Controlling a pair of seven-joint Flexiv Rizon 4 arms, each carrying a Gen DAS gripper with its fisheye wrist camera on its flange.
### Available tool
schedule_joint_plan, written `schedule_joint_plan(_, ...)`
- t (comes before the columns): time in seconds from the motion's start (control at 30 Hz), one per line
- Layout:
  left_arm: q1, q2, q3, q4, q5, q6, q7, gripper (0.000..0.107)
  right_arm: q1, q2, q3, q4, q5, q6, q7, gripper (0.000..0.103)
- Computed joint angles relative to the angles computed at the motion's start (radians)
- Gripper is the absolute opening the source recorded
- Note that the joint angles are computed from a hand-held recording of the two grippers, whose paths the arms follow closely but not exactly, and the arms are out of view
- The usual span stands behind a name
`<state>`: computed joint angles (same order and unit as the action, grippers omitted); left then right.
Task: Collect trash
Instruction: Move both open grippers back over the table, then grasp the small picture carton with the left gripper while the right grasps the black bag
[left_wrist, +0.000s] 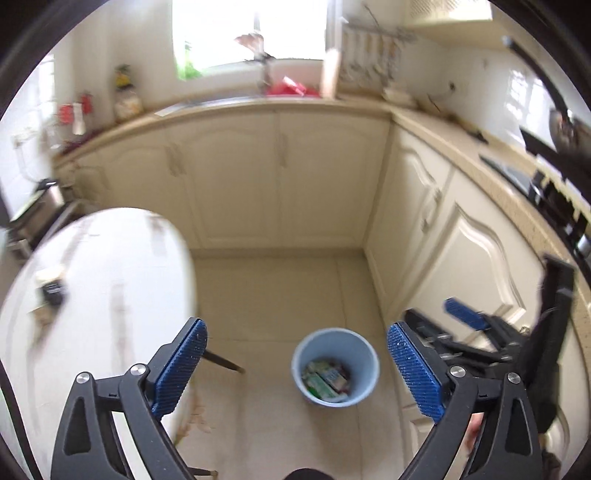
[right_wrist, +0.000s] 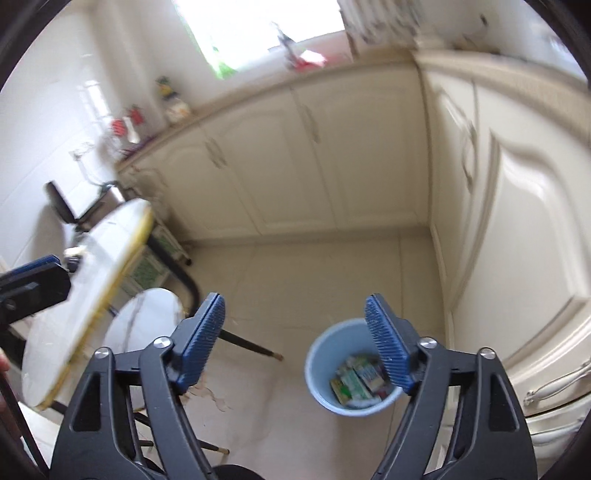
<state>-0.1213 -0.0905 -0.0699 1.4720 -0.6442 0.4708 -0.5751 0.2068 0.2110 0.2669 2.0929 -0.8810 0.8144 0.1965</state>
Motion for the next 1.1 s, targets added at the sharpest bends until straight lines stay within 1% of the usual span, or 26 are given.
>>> schedule_joint_plan(0.03,0.012,0.008,0.012,0.004,-0.014,0.009,0.004,0.101,0.009,-0.009,0.006,-0.029,-0.007,-0.012,-0.017,0.081)
schedule_joint_plan(0.1,0.036,0.027,0.034,0.023,-0.055,0.032,0.016,0.102,0.033,-0.038,0.018,-0.096,-0.036,-0.043,-0.043,0.086)
schedule_joint_plan(0.17,0.053,0.052,0.054,0.059,-0.090,0.051,0.028,0.102,0.067,-0.082,0.021,-0.175,-0.044,-0.066,-0.093,0.096)
schedule_joint_plan(0.2,0.060,0.068,0.065,0.085,-0.104,0.067,0.034,0.102,0.084,-0.104,0.020,-0.210,-0.057,-0.080,-0.112,0.097)
schedule_joint_plan(0.27,0.084,0.080,0.087,0.094,-0.122,0.078,0.032,0.102,0.124,-0.159,0.012,-0.286,-0.065,-0.086,-0.168,0.098)
schedule_joint_plan(0.37,0.134,0.078,0.118,0.088,-0.138,0.060,0.024,0.102,0.190,-0.251,-0.011,-0.406,-0.067,-0.103,-0.249,0.099)
schedule_joint_plan(0.4,0.149,0.071,0.124,0.084,-0.141,0.061,0.015,0.102,0.211,-0.282,-0.022,-0.447,-0.052,-0.105,-0.289,0.099)
schedule_joint_plan(0.43,0.176,0.060,0.136,0.056,-0.143,0.031,0.012,0.102,0.235,-0.312,-0.032,-0.489,-0.040,-0.118,-0.320,0.100)
schedule_joint_plan(0.53,0.215,0.036,0.140,0.034,-0.117,0.035,-0.025,0.102,0.294,-0.406,-0.070,-0.612,0.000,-0.133,-0.415,0.100)
schedule_joint_plan(0.67,0.275,-0.050,0.125,-0.088,-0.072,-0.014,-0.086,0.102,0.348,-0.531,-0.118,-0.768,0.088,-0.146,-0.526,0.100)
schedule_joint_plan(0.7,0.278,-0.087,0.110,-0.141,-0.049,-0.024,-0.121,0.102,0.358,-0.553,-0.130,-0.795,0.107,-0.156,-0.550,0.100)
schedule_joint_plan(0.73,0.303,-0.136,0.086,-0.210,-0.021,-0.036,-0.149,0.102,0.365,-0.579,-0.140,-0.828,0.132,-0.161,-0.580,0.100)
schedule_joint_plan(0.77,0.299,-0.164,0.090,-0.247,-0.001,-0.048,-0.168,0.102,0.371,-0.609,-0.147,-0.867,0.162,-0.165,-0.615,0.100)
schedule_joint_plan(0.83,0.299,-0.215,0.069,-0.320,0.046,-0.063,-0.220,0.102,0.379,-0.660,-0.164,-0.936,0.216,-0.183,-0.671,0.100)
schedule_joint_plan(0.93,0.282,-0.315,0.033,-0.464,0.117,-0.096,-0.288,0.102,0.386,-0.705,-0.188,-0.997,0.283,-0.198,-0.728,0.100)
schedule_joint_plan(1.0,0.274,-0.391,0.013,-0.575,0.148,-0.148,-0.336,0.102,0.388,-0.746,-0.202,-1.056,0.320,-0.219,-0.770,0.100)
schedule_joint_plan(1.1,0.233,-0.520,0.003,-0.772,0.236,-0.202,-0.395,0.102,0.386,-0.809,-0.220,-1.151,0.372,-0.258,-0.827,0.100)
